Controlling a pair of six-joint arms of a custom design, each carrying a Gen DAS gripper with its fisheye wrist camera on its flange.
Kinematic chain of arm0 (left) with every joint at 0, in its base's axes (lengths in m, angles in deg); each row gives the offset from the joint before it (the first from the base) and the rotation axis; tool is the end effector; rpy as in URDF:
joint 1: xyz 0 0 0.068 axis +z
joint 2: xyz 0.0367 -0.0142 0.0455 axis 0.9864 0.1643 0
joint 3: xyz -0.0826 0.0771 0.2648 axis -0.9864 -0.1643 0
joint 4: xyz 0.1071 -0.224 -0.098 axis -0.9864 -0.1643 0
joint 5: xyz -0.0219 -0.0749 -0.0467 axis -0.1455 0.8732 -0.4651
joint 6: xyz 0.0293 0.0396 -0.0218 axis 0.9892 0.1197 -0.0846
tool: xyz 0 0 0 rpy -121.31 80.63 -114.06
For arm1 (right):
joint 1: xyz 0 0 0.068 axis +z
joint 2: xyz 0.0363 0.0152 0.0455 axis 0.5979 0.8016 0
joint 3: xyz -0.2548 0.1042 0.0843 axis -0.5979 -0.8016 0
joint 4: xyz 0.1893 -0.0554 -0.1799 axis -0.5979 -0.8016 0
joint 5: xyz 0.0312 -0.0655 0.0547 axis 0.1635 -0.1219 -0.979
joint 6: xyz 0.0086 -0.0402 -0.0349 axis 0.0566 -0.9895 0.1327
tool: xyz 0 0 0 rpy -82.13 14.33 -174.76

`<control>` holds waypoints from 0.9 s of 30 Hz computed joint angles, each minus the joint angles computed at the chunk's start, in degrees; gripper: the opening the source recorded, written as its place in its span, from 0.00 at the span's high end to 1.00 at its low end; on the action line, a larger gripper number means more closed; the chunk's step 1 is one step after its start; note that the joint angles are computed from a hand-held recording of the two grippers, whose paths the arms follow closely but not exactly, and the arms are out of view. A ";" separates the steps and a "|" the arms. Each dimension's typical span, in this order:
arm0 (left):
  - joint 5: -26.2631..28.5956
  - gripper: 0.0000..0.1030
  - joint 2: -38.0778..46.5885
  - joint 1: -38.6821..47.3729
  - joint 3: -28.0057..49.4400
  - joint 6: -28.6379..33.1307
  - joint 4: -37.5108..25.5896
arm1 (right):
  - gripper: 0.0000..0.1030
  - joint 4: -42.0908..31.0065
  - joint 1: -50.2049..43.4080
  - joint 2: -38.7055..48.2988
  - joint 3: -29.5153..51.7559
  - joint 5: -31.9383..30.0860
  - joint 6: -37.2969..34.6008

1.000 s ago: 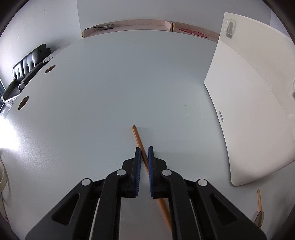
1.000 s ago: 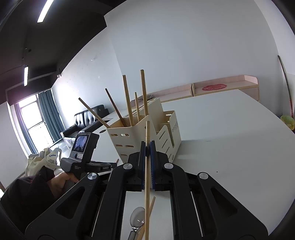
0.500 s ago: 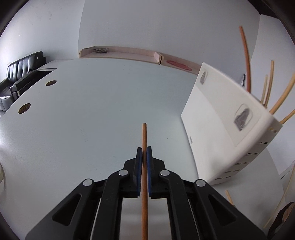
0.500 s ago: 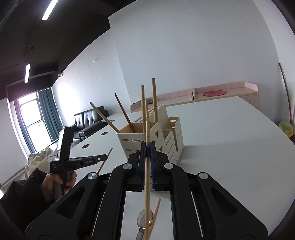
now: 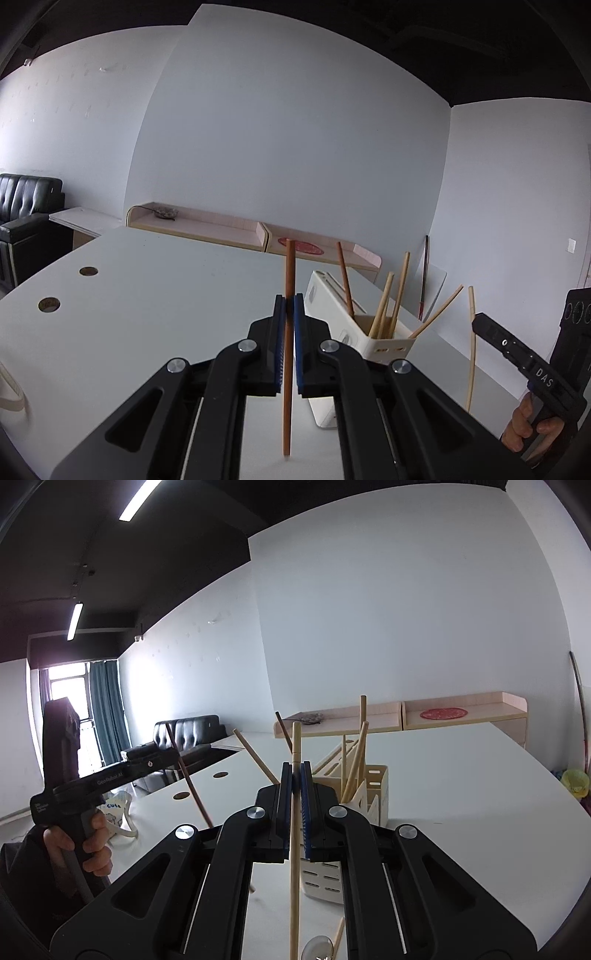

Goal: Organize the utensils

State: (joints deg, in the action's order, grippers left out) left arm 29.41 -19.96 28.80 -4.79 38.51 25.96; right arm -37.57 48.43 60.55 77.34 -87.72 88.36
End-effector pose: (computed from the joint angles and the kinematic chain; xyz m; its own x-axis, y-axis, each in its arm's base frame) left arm 0.1401 -0.1306 0.2656 -0.1773 -0.2605 -0.9491 -0.1383 0.9613 -0.2381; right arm 0.2815 0.0809 0.2522 -0.2037 0.0115 -0.9790 -0.7469 0.6446 0.1629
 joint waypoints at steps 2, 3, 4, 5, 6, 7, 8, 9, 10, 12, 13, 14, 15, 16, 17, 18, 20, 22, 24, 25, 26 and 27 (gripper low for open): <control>-0.32 0.96 -0.80 -0.38 0.58 2.30 1.18 | 0.96 0.41 0.30 0.11 0.24 0.30 0.37; -0.51 1.00 -1.19 -0.48 0.88 3.16 1.43 | 0.96 0.47 0.34 0.28 0.51 0.10 0.56; -0.23 1.00 -1.55 -0.38 1.19 4.13 1.76 | 0.96 0.61 0.35 0.32 0.66 0.14 0.72; 0.24 1.00 -2.15 -0.07 1.20 5.36 2.39 | 0.96 0.92 0.40 0.38 0.73 0.43 0.85; 0.41 1.00 -2.27 -0.02 1.66 6.17 2.39 | 0.96 0.91 0.40 0.51 0.95 0.40 0.83; 0.35 1.00 -2.15 -0.15 2.31 6.67 1.93 | 0.96 0.82 0.36 0.58 1.11 0.39 0.84; 0.08 1.00 -2.30 -0.52 2.67 6.97 1.62 | 0.96 1.11 0.24 0.67 1.12 0.45 1.01; 0.09 1.00 -2.45 -0.81 2.97 6.85 1.12 | 0.96 1.36 0.02 0.82 1.11 0.05 1.08; 0.02 1.00 -2.59 -1.16 3.26 6.47 0.24 | 0.96 1.56 -0.22 1.01 1.12 -0.37 1.12; -0.35 1.00 -2.96 -1.55 3.21 5.86 -0.82 | 0.96 2.23 -0.38 1.06 0.54 -0.41 1.24; 0.12 1.00 -2.91 -1.29 3.41 5.19 -2.08 | 0.96 2.18 -0.40 1.23 0.56 -0.52 1.21; 0.79 1.00 -2.90 -0.58 3.56 4.38 -3.50 | 0.96 2.36 -0.33 1.41 0.48 -0.42 1.28; 1.23 1.00 -2.72 -0.12 3.79 3.40 -4.90 | 0.96 2.13 -0.16 1.58 0.68 -0.30 1.30; 2.36 1.00 -2.54 0.78 3.92 2.45 -6.23 | 0.96 2.01 -0.23 1.84 0.83 -0.43 1.29; 3.43 1.00 -2.33 1.81 3.87 1.56 -7.27 | 0.96 1.90 -0.26 1.95 0.85 -0.47 1.29; 4.89 1.00 -2.12 3.07 3.81 1.14 -8.12 | 0.96 1.78 -0.34 2.25 0.98 -0.61 1.19; 7.77 1.00 -1.15 5.50 3.86 0.79 -9.70 | 0.96 1.70 -0.36 1.96 0.61 -0.61 1.31; 11.30 0.99 0.22 8.40 3.80 1.88 -10.27 | 0.96 1.88 -0.58 2.60 0.69 -0.77 1.24; 14.88 0.94 2.16 11.18 4.00 3.75 -10.68 | 0.96 1.84 -0.68 3.24 0.91 -0.75 1.15; 16.05 0.90 2.91 12.21 3.73 4.78 -10.25 | 0.96 1.82 -0.74 3.62 1.07 -0.71 1.17; 17.20 0.83 3.75 13.09 3.48 5.94 -9.62 | 0.96 1.73 -0.74 3.79 1.21 -0.60 1.30; 19.55 0.79 4.59 14.50 3.29 7.58 -9.09 | 0.96 1.76 -0.89 4.13 1.35 -0.82 1.43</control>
